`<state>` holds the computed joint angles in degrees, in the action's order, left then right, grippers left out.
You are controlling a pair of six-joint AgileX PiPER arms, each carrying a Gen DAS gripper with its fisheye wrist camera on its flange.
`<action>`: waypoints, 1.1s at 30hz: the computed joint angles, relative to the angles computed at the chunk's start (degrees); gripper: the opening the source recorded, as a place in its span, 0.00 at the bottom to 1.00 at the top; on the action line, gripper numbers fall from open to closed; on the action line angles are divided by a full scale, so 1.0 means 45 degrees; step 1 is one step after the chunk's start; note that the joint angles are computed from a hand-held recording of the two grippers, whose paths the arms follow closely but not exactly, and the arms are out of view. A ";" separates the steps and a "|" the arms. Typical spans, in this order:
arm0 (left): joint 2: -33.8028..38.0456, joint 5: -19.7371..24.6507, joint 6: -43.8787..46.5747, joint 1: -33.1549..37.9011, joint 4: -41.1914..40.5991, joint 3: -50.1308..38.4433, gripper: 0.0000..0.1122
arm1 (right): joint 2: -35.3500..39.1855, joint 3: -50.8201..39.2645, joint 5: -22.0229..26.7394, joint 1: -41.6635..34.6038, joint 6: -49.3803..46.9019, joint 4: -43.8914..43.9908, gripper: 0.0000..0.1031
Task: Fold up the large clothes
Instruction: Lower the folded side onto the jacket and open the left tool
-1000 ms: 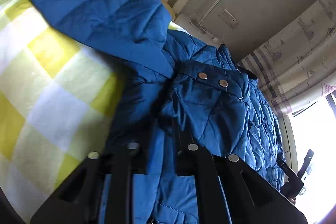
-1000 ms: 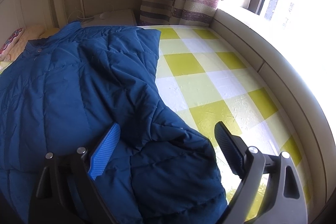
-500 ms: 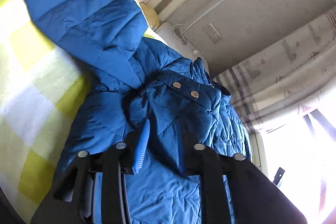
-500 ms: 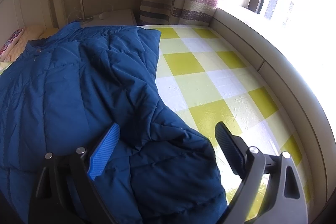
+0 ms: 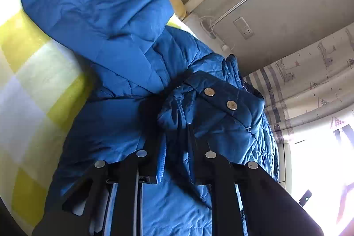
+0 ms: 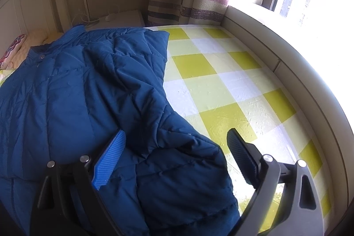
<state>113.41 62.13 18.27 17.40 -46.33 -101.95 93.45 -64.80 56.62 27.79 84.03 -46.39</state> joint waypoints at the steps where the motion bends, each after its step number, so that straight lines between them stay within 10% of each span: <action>1: -0.1057 -0.0983 0.0876 0.0096 -0.0310 0.1273 0.12 | -0.0034 0.0036 -0.0051 -0.0026 -0.0004 0.0008 0.89; 5: -0.5632 -0.5043 0.2979 -0.0291 0.0223 0.5848 0.12 | -0.0044 0.0049 -0.0166 -0.0094 -0.0134 0.0123 0.89; 8: -0.5381 -0.5177 0.0591 -0.1394 0.4042 0.5928 0.16 | -0.0041 0.0043 -0.0214 -0.0169 -0.0198 0.0194 0.89; 10: -0.4865 -0.4808 -0.1626 -0.1956 0.6588 0.5486 0.30 | -0.0059 0.0064 -0.0199 -0.0150 -0.0153 0.0148 0.90; 15: -0.7142 -0.8711 -0.2823 -0.2282 0.6778 0.7204 0.82 | -0.0017 -0.0003 -0.0022 -0.0072 -0.0114 0.0048 0.90; 22: -0.2529 -0.4607 -0.1046 -0.4077 0.8583 0.2771 0.82 | -0.0766 0.0647 -0.0030 0.0515 0.1014 -0.1036 0.88; 33: -0.1541 -0.4341 -0.2198 -0.4816 1.0713 0.2266 0.88 | 0.2252 -0.5479 -0.1617 0.0201 -0.6135 0.2173 0.88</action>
